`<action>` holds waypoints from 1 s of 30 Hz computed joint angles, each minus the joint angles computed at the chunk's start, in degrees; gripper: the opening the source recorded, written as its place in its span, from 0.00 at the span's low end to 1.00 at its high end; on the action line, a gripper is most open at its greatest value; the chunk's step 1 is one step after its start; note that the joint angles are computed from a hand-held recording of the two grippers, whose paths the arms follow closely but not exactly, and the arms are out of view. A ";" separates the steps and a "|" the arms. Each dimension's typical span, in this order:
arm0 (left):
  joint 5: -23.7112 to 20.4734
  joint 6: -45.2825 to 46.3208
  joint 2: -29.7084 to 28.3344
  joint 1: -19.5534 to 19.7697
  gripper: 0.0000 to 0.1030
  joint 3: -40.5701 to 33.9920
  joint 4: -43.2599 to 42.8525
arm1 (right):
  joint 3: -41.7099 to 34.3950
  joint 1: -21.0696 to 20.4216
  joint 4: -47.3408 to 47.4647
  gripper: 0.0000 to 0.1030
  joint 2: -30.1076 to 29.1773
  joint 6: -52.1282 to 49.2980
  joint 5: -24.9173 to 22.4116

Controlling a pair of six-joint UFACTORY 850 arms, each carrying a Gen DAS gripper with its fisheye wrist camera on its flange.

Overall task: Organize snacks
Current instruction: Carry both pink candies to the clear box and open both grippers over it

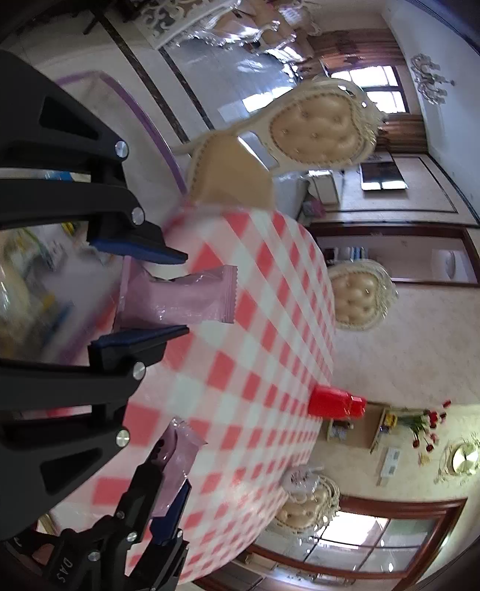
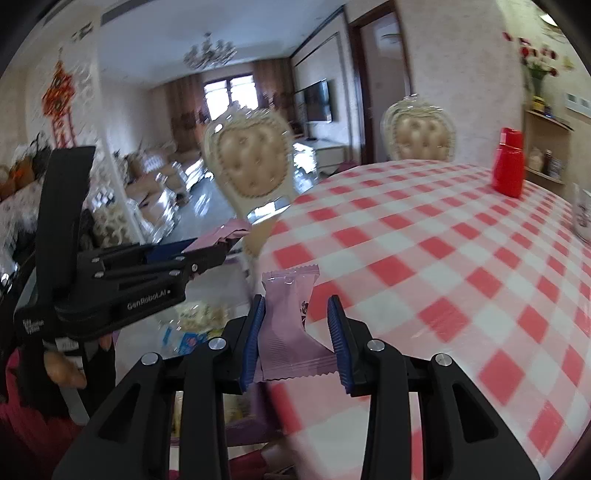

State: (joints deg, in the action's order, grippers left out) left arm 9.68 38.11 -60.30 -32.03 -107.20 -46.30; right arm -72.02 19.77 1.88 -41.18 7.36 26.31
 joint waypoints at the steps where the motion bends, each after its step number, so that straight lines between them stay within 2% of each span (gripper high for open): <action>1: 0.20 -0.13 0.47 0.39 0.32 0.97 0.04 | -0.60 0.40 -0.21 0.34 -0.41 -0.14 -0.57; 5: 1.17 0.96 1.91 2.18 0.32 4.58 -1.60 | -4.64 2.33 -4.53 0.34 -3.06 1.60 -4.71; 12: 0.26 -1.97 1.03 3.77 0.32 4.63 -0.58 | -10.52 4.69 -9.36 0.34 -7.25 3.13 -10.04; 16: -0.03 3.77 0.25 3.89 0.32 3.73 -6.74 | -12.66 5.00 -17.48 0.34 -9.04 10.50 -12.11; 19: 1.46 0.92 0.35 3.85 0.34 4.01 -4.62 | -13.55 5.24 -24.28 0.35 -9.77 16.79 -12.97; 20: 3.17 -0.94 0.81 3.75 0.45 4.85 -2.90 | -13.65 5.18 -26.07 0.36 -9.86 18.66 -12.95; 21: 3.84 -0.40 0.73 3.67 0.55 4.71 -3.54 | -13.72 5.11 -27.47 0.42 -9.92 20.37 -13.00; 22: 5.43 -1.65 1.12 3.58 0.74 5.42 -2.57 | -13.66 5.08 -27.19 0.48 -9.87 20.56 -13.02; 23: 7.00 -3.80 1.52 3.49 0.80 6.19 -0.78 | -13.50 5.00 -25.76 0.57 -9.75 20.04 -12.91; 25: 8.31 -6.71 2.14 3.58 0.80 7.10 1.98 | -13.05 4.81 -24.98 0.62 -9.41 20.38 -12.34; 27: 8.90 -7.99 2.58 3.70 0.86 7.61 3.27 | -13.09 4.67 -25.57 0.71 -9.12 21.42 -12.77; 29: 11.48 -7.80 3.15 3.43 0.98 8.52 2.64 | -13.51 4.75 -23.94 0.80 -8.70 19.97 -14.30; 30: 12.45 -6.86 3.49 3.36 0.98 8.91 1.56 | -14.16 4.86 -24.04 0.84 -8.60 20.01 -15.86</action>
